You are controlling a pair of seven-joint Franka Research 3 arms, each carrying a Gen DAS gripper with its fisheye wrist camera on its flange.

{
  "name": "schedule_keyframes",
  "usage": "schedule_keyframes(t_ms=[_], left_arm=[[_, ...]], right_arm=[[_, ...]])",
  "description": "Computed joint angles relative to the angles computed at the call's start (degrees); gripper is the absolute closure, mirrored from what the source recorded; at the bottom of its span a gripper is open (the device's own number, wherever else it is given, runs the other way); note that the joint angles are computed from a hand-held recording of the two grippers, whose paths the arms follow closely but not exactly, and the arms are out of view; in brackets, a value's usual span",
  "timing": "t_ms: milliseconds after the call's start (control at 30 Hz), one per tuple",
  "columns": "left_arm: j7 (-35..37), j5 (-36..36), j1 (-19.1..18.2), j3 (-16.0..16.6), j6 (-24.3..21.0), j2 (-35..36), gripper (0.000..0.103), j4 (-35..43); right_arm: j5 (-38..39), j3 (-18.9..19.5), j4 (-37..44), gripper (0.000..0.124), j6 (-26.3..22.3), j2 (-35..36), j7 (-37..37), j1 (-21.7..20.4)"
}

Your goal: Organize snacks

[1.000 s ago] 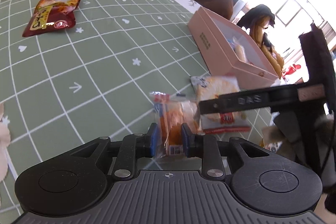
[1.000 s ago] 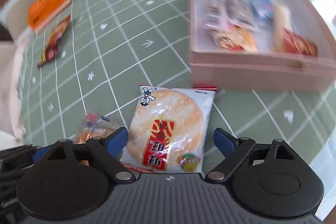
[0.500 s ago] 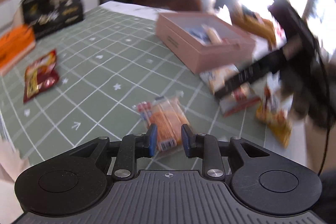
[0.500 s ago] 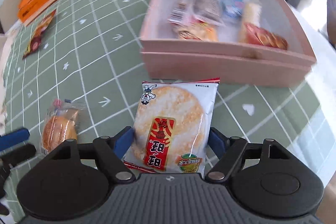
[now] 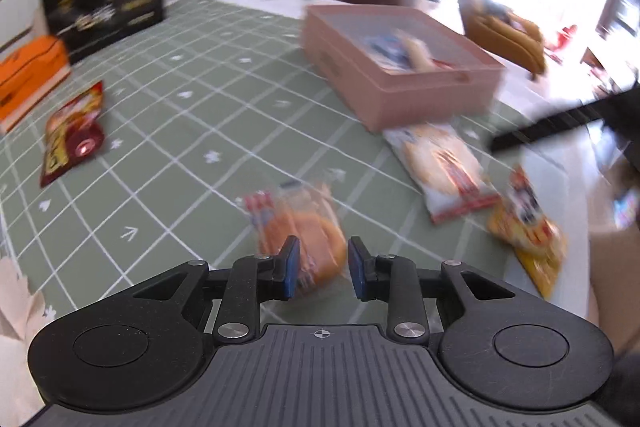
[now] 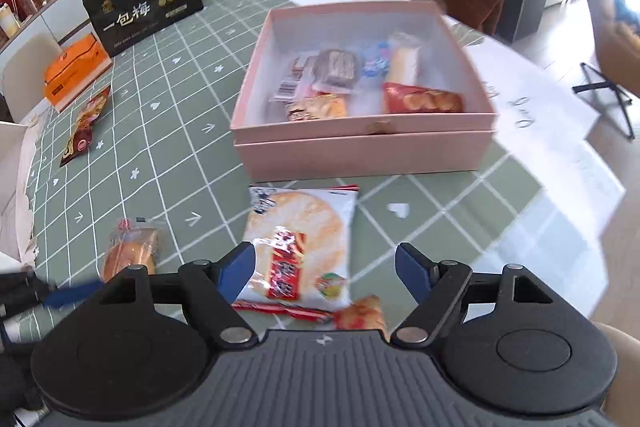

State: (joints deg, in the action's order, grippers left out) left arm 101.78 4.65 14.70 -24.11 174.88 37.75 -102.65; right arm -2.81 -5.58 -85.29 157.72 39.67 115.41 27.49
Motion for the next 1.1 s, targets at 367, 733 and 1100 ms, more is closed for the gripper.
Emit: schedule_keyframes(t_ms=[367,733,1100], left_arm=[[-6.9,6.3,-12.7,11.1,-5.5,1.9,0.023,6.4],[-16.7,3.3,-11.6,12.6,1.5,1.5,0.022,3.9],[-15.5,3.9,-11.7,11.3,-8.7,5.9,0.025,12.2]], right_arm=[[0.0,0.5,-15.6,0.046,3.8,-9.4,1.4,-0.7],[3.9,4.3,-18.6,0.045,3.1,-9.7,-4.5,-2.5],[-3.4,0.9,-14.2,0.040,2.8,-5.6,-7.2,0.9]])
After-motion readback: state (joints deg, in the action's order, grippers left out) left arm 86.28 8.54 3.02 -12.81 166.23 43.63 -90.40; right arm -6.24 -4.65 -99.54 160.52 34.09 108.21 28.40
